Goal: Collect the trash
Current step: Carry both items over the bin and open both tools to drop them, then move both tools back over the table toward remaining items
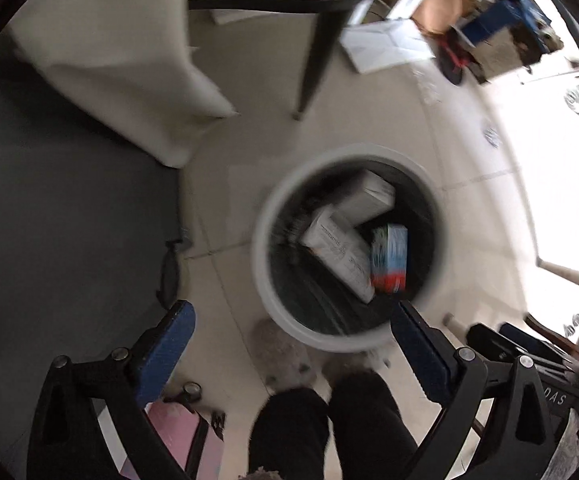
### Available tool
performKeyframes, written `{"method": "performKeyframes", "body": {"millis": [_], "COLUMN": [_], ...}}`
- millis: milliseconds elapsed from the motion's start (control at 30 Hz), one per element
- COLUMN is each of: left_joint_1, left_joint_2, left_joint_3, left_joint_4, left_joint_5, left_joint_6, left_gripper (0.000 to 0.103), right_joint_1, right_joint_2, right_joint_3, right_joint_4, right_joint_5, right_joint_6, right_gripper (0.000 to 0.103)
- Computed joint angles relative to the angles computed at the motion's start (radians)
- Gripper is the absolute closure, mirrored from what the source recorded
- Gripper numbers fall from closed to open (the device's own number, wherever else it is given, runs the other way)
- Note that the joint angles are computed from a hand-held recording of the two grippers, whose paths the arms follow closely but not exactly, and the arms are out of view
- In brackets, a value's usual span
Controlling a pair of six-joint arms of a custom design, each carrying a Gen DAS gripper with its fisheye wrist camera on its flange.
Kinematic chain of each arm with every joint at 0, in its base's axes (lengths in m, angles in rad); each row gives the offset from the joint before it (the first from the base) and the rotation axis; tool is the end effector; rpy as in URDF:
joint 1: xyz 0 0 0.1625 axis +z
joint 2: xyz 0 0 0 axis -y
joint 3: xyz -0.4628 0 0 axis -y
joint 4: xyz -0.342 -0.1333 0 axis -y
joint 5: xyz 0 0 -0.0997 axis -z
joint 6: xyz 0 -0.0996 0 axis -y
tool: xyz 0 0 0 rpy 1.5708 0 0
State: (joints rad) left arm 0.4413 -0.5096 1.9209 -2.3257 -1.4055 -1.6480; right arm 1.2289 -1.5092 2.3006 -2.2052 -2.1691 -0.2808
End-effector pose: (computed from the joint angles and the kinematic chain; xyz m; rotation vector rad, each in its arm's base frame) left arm -0.3677 -0.3392 -0.0881 -0.5653 2.4027 -0.0489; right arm -0.0461 -0.3598 0.2843 -0.0163 -2.5855 -0.4377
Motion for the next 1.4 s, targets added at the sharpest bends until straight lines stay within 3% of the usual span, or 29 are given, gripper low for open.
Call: {"method": "performKeyframes", "body": {"millis": [167,367,733,933,1267,1400], "left_joint_1": [-0.016,-0.061,-0.145,-0.197,-0.28,-0.305], "left_joint_2": [-0.013,-0.045,-0.117,-0.154,-0.172,-0.158], "left_joint_3": [-0.012,-0.077,-0.209,-0.303,-0.56,-0.689], "left_joint_4": [0.079,0.224,0.44,0.555,0.865,0.996], "left_joint_5": [-0.001,0.007,0.01,-0.011,-0.008,0.007], "left_joint_6": [0.001,0.005,-0.037,-0.076,-0.127,-0.162], "left_gripper": [0.003,0.003,0.003,0.003,0.003,0.003], "right_joint_1": [0.063,0.161,0.371,0.508,0.728,0.792], "right_joint_2": [0.03,-0.003,-0.155,-0.202,-0.206,-0.189], "right_joint_3": [0.09,0.088,-0.072,-0.232,-0.531,-0.647], "right_joint_4": [-0.186,-0.181,0.221,0.506,0.906,1.011], "right_joint_5": [-0.132,-0.207,-0.189,-0.148,-0.055,-0.009], "right_joint_6": [-0.085,-0.07,0.136,0.291,0.527,0.612], "right_gripper": [0.004,0.004,0.004,0.004,0.004,0.004]}}
